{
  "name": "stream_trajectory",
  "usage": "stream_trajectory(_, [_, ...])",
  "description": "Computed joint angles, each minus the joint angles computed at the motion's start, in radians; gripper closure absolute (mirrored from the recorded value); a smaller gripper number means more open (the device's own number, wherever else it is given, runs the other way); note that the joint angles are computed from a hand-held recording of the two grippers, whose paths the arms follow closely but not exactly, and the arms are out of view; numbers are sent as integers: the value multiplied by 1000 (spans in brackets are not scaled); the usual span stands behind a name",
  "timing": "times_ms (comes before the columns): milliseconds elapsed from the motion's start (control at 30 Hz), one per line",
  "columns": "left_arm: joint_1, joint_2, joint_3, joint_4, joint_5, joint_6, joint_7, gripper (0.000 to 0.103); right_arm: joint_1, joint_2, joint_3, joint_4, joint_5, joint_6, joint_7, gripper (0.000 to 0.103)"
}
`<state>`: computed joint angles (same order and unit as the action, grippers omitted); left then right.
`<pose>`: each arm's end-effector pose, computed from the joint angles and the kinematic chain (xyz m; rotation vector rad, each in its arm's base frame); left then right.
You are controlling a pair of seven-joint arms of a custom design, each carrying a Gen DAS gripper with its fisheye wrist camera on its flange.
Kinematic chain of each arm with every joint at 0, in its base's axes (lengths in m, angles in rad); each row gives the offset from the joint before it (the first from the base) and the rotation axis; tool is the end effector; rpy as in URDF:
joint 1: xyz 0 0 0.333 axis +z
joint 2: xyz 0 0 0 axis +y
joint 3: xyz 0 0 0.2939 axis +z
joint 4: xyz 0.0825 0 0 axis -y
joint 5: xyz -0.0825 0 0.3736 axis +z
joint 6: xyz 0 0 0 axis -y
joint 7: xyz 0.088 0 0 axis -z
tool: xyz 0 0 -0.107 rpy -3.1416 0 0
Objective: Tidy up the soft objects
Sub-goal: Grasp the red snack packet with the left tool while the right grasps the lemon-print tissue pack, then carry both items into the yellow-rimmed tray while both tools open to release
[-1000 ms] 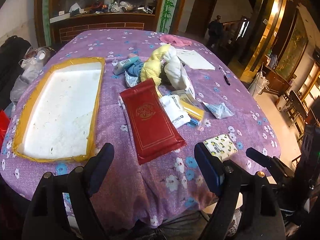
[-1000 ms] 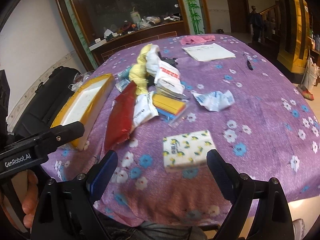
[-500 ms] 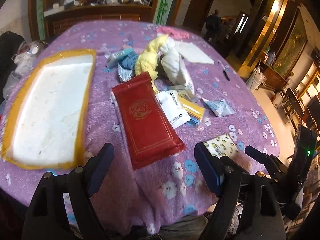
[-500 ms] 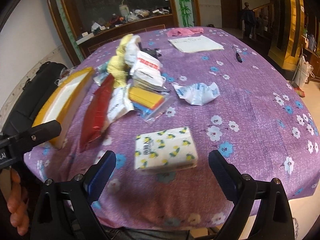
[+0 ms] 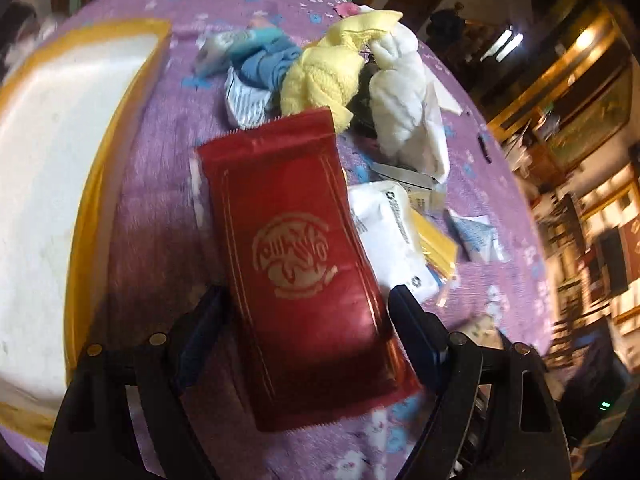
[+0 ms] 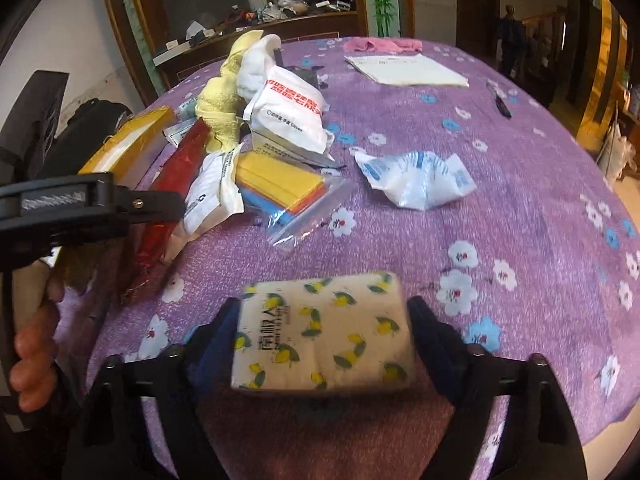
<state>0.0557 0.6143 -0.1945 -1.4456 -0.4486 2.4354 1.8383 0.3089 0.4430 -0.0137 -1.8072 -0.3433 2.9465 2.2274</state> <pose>0.7227 -0.0732 0.3623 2.0483 -2.1739 0.9000 0.6407 0.2190 0.3639 -1.7267 1.8058 -0.5030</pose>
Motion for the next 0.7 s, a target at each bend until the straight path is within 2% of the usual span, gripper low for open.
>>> stream_trajectory(133, [14,-47,-19,-76,-48,67,34,24,20,14,-22,17,-29,2,19,30])
stream_trajectory(233, [3,-33,-9,-53,-30,57,40,24,14,24,-19,21,-25,19,19,31])
stream_trajectory(300, [0,-6,-5,-18,-24,33,24,24,22,17,-21,26,-27,-3,25,31])
stream_trajectory(333, [6,-1,-7,-11,-34,31,20,30,16,16,-14,28,-21,-5,21,31])
stream_trajectory(367, [10,2,-11,-7,-41,33,19,35,16,13,-12,30,-20,-11,21,30])
stream_trajectory(433, [31,-25,-22,-42,-65,37,45,38,18,18,-18,33,-24,-9,26,30])
stream_trajectory(600, [32,-37,-23,-65,-85,88,90,39,18,14,-14,51,-20,-43,35,30])
stream_trajectory(700, [22,-35,-14,-56,-60,80,93,40,21,22,-20,61,-25,-45,48,30])
